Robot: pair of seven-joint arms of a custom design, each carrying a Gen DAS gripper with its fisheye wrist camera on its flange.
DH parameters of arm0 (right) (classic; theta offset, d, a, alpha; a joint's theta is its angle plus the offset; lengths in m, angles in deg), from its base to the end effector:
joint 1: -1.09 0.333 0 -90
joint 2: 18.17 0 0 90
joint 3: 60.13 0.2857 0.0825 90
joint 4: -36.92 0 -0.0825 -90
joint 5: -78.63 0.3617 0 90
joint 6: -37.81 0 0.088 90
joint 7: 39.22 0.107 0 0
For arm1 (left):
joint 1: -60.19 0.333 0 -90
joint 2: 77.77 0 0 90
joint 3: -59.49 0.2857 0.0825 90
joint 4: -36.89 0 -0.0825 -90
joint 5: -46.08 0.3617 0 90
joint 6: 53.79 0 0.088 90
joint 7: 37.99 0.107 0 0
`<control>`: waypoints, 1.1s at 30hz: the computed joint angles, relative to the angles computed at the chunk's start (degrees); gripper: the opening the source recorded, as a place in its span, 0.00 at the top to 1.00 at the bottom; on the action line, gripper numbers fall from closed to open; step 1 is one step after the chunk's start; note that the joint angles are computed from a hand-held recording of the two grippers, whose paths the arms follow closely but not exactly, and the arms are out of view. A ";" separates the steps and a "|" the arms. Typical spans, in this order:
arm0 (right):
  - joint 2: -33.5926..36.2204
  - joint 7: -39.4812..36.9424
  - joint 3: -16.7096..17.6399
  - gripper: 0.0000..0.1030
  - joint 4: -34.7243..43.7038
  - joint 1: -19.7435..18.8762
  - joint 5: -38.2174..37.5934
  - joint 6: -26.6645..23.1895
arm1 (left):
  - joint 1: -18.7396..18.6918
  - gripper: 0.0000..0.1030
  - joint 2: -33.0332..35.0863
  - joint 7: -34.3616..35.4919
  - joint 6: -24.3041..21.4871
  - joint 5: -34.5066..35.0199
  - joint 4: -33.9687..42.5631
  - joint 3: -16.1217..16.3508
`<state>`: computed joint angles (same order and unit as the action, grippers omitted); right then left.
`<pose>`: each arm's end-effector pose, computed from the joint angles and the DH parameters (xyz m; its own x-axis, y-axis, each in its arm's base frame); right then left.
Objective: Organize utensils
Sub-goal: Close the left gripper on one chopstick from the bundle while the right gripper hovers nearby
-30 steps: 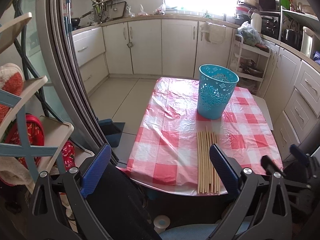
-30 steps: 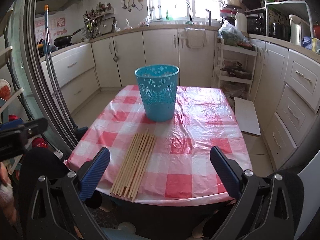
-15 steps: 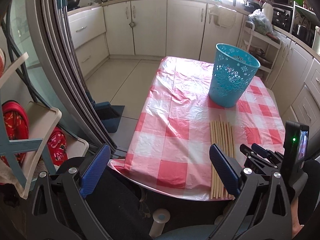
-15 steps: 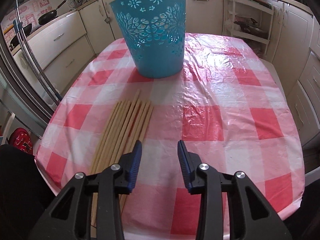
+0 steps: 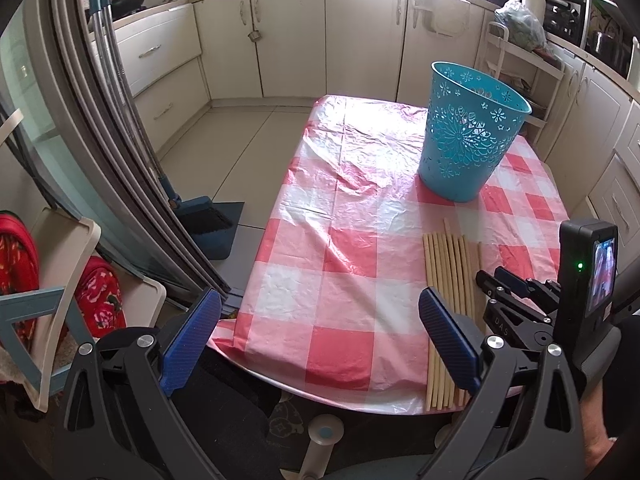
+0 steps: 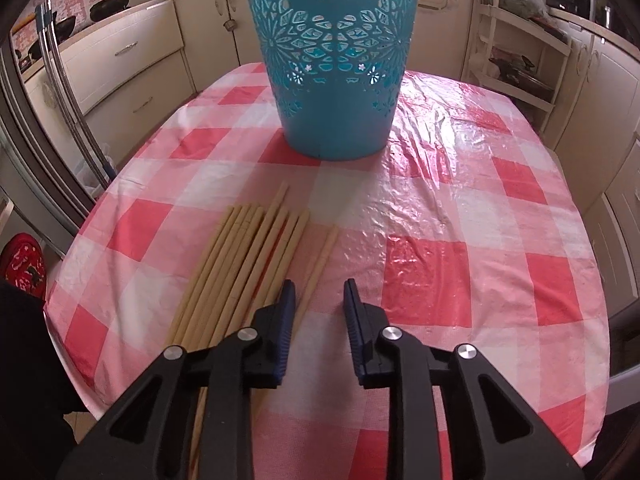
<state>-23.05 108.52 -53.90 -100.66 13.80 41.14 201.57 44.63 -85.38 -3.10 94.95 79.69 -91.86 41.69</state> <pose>0.4646 0.1948 0.3849 -0.0716 -0.9953 -0.0656 -0.8098 0.0964 -0.5788 0.4288 -0.2995 0.4500 -0.0528 -0.9982 -0.0295 -0.8011 0.0599 -0.5955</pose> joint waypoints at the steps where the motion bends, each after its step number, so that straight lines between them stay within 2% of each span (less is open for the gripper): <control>1: 0.08 -3.96 -0.60 0.83 -0.04 0.42 2.57 0.26 | -0.06 0.07 0.75 0.53 -0.12 -0.08 0.62 -0.01; 5: 0.27 -24.58 -2.44 0.89 0.64 2.19 15.35 -1.34 | -1.15 0.07 6.04 5.12 -0.49 -2.28 5.12 0.55; 7: 0.14 -30.26 -2.59 0.90 1.15 1.95 17.28 -3.06 | -2.00 0.07 9.51 7.18 -0.98 -3.50 8.11 1.03; 9: -0.33 -34.47 -3.06 0.90 0.44 1.65 20.69 -2.65 | -3.13 0.07 13.39 8.41 -2.32 -4.12 11.66 1.64; 14: -1.08 -38.06 -3.54 0.90 -2.86 1.13 29.61 3.00 | -7.24 0.08 21.47 9.71 -5.83 -1.91 19.51 3.88; 21: -1.32 -43.98 -3.94 0.90 -3.62 1.98 37.91 4.45 | -9.73 0.08 26.73 10.80 -8.74 -2.34 24.96 6.12; 32: -1.21 -46.77 -3.52 0.90 -3.34 1.74 41.29 4.21 | -11.11 0.11 30.33 12.49 -9.95 -3.27 28.52 7.74; 33: -1.17 -46.69 -3.43 0.90 -3.33 1.63 41.07 4.28 | -11.05 0.14 30.34 12.82 -9.60 -3.38 28.49 7.70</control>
